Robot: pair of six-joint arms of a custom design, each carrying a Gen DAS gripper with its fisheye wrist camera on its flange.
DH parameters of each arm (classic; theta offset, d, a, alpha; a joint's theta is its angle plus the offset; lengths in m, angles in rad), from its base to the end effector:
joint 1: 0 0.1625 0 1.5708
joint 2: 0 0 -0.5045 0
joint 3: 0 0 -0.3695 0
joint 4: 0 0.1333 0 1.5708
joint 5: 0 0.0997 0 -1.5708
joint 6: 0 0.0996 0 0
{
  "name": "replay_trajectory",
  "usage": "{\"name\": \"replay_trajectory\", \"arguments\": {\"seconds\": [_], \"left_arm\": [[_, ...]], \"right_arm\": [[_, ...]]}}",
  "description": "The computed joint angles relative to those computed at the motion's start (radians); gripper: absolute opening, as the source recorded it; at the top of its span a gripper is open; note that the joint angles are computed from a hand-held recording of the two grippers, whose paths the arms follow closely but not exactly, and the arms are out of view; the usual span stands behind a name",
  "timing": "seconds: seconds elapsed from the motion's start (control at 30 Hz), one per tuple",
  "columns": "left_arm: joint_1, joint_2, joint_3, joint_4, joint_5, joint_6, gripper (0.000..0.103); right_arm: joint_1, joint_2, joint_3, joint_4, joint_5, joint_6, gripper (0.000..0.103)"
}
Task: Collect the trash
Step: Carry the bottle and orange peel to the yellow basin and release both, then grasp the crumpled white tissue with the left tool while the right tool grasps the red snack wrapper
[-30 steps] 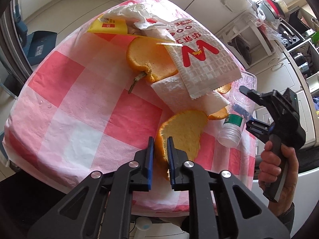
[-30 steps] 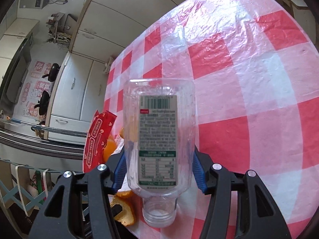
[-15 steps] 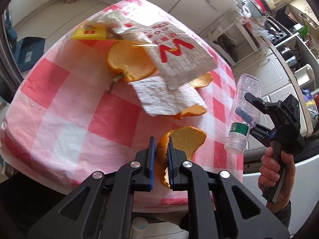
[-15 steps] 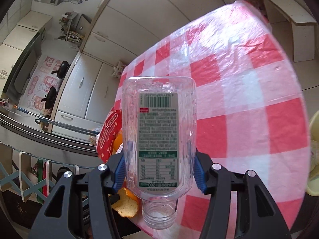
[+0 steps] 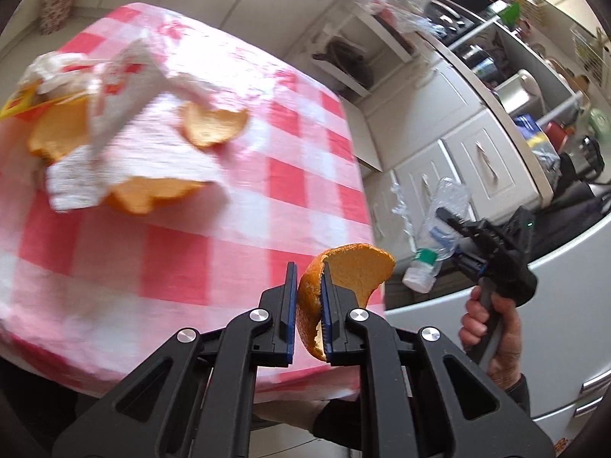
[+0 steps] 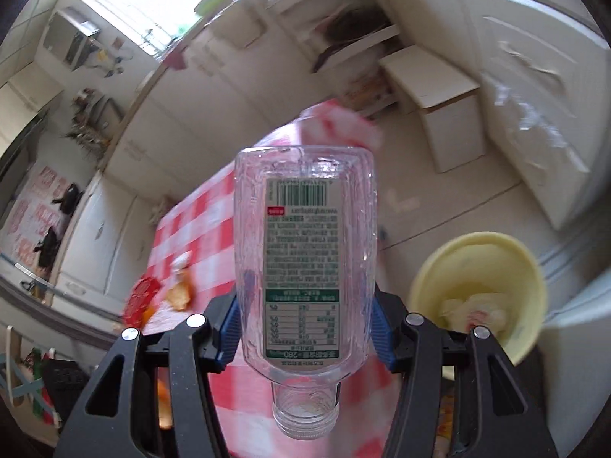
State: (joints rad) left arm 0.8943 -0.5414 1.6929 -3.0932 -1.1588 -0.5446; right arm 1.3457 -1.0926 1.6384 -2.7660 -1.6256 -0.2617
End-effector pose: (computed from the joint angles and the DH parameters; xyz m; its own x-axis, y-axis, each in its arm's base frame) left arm -0.3087 -0.6611 0.0361 -0.9912 0.0174 -0.1314 0.0818 0.8602 -0.5034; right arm -0.0288 -0.6987 0.3997 -0.9790 0.0456 0.1986 -0.0782 0.8159 -0.5728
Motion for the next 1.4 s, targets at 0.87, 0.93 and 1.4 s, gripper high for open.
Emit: {"name": "replay_trajectory", "arguments": {"seconds": [0.87,0.93,1.4], "left_arm": [[-0.057,0.652,-1.107,0.788,0.050,0.020,0.011],[-0.052,0.730,-1.268,0.930,0.057,-0.005,0.017],[-0.112,0.401,-0.695,0.513,0.247,0.087,0.061]], "right_arm": [[-0.115,-0.054,-0.035,-0.179,0.100,0.114,0.076],[-0.104,-0.054,-0.033,-0.212,0.105,0.097,0.077],[-0.043,-0.024,-0.047,-0.212,0.143,0.112,0.078]]}}
